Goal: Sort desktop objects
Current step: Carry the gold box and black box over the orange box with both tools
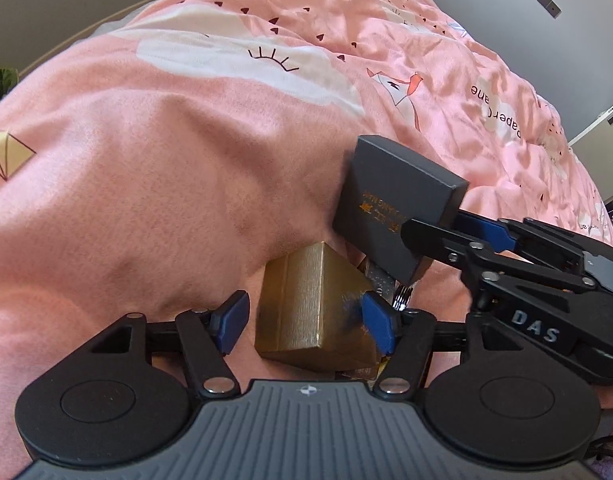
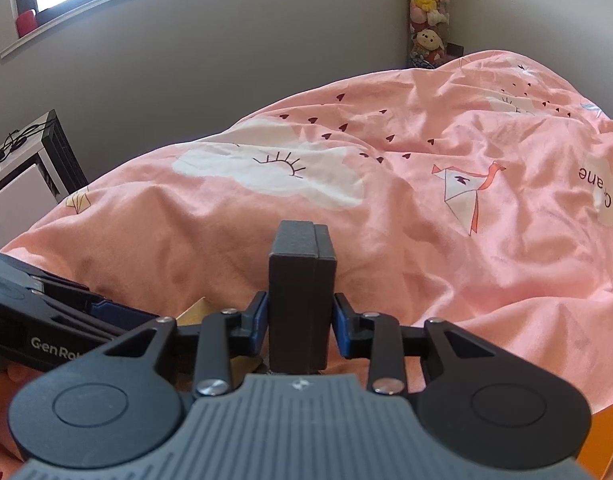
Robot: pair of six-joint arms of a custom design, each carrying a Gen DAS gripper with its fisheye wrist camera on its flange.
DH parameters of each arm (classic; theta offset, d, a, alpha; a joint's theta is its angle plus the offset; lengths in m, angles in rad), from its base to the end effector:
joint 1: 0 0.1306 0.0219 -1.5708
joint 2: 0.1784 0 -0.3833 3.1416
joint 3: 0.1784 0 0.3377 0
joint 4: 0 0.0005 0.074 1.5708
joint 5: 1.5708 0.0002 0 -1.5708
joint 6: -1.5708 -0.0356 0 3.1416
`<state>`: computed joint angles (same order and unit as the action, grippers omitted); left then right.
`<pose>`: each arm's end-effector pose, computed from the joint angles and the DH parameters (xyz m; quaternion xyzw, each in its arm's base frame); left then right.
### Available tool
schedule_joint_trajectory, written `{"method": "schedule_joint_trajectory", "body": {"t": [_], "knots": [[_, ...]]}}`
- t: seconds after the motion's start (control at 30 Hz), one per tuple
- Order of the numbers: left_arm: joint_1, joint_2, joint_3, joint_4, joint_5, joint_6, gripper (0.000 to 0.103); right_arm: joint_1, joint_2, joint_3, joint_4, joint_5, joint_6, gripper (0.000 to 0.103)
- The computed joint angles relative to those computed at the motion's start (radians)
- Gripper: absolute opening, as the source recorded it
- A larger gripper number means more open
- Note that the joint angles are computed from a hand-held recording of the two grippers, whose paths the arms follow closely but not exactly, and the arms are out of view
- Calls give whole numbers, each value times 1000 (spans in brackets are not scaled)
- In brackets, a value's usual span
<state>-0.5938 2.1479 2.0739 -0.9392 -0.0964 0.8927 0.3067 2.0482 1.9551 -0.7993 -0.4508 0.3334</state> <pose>0.5646 -0.3776 0.2917 -0.1561 0.9476 -0.1519 0.2337 0.6230 0.2130 0.3203 -0.3598 0.8491 0.2064 0.3271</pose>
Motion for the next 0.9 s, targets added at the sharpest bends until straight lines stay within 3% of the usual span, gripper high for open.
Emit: {"method": "schedule_joint_trajectory", "body": {"t": [0.17,0.33,0.67,0.9], "knots": [[-18,24,40,-27,-37,-42,76,-32,-46,-27,-14,-32,-54,35],[-36,-1,20,-14,-82,-48,64,-62,-130,-120,17,-14,-45,35],[-78,-59,-31,30,-202,-38,59,-188,-243,-232,53,-126,-223,35],[-142,-108,-5,78,-271,-114,59,-297,-335,-280,-27,-147,-234,35]]}}
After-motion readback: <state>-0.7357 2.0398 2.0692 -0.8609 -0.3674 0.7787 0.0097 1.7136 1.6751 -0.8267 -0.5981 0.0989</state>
